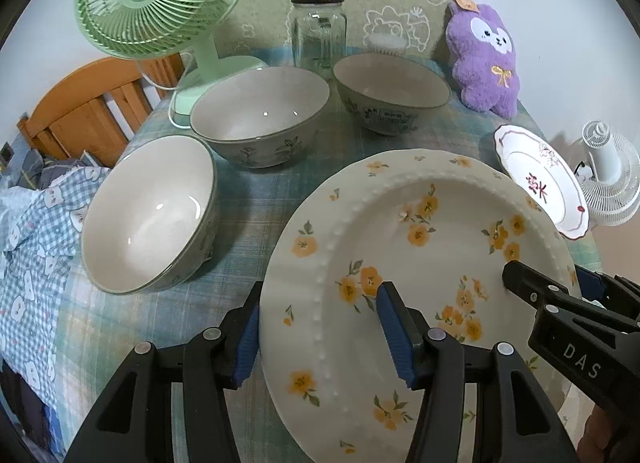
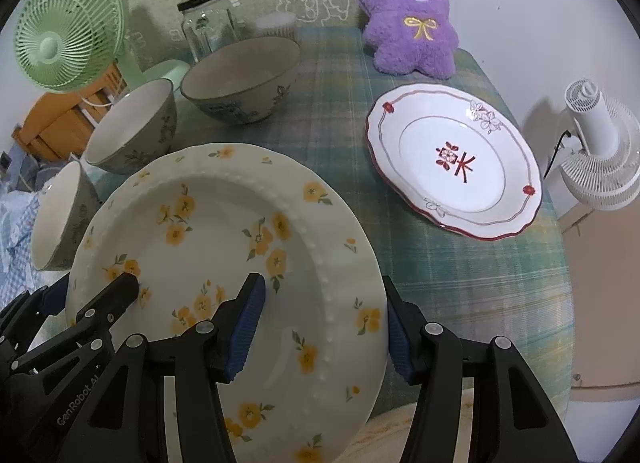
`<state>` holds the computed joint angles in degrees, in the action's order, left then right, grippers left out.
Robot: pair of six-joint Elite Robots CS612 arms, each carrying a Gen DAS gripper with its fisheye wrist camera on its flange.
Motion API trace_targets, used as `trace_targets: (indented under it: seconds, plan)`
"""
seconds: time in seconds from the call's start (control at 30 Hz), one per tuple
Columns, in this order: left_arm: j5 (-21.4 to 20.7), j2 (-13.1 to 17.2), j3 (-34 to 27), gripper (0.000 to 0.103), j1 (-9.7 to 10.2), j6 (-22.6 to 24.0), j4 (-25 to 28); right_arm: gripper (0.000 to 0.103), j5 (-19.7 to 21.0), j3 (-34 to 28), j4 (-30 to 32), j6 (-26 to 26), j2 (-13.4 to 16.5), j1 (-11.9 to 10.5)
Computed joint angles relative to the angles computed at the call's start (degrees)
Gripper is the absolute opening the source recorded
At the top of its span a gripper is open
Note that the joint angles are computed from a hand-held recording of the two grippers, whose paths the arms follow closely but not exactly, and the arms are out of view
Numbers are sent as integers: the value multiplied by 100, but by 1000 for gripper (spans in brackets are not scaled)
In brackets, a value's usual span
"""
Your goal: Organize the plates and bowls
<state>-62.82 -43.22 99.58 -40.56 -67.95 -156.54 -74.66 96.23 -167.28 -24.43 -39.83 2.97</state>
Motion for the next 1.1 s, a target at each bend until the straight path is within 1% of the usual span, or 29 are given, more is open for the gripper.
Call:
trace_targets:
  seconds: [0.23,0.47,0.73,0.97,1.1]
  plan:
    - [160,-130,44,56,-91,-343,160,60,116,147,-25,-175,-161,-62]
    - [251,-249,117,56,-188,-314,245,60,118,351,-81,-53,-330,-114]
    - [214,-301,212,56,-257,158,-58,60,-61,663,-412,343,-492,-181]
    - [118,-312,318,56,-325,740,-543,60,-307,1013,-820,764,-649,-253]
    - [37,-316,351,56,-360,1015,-727,60,-460,1229,-1061,1041,-736,-302]
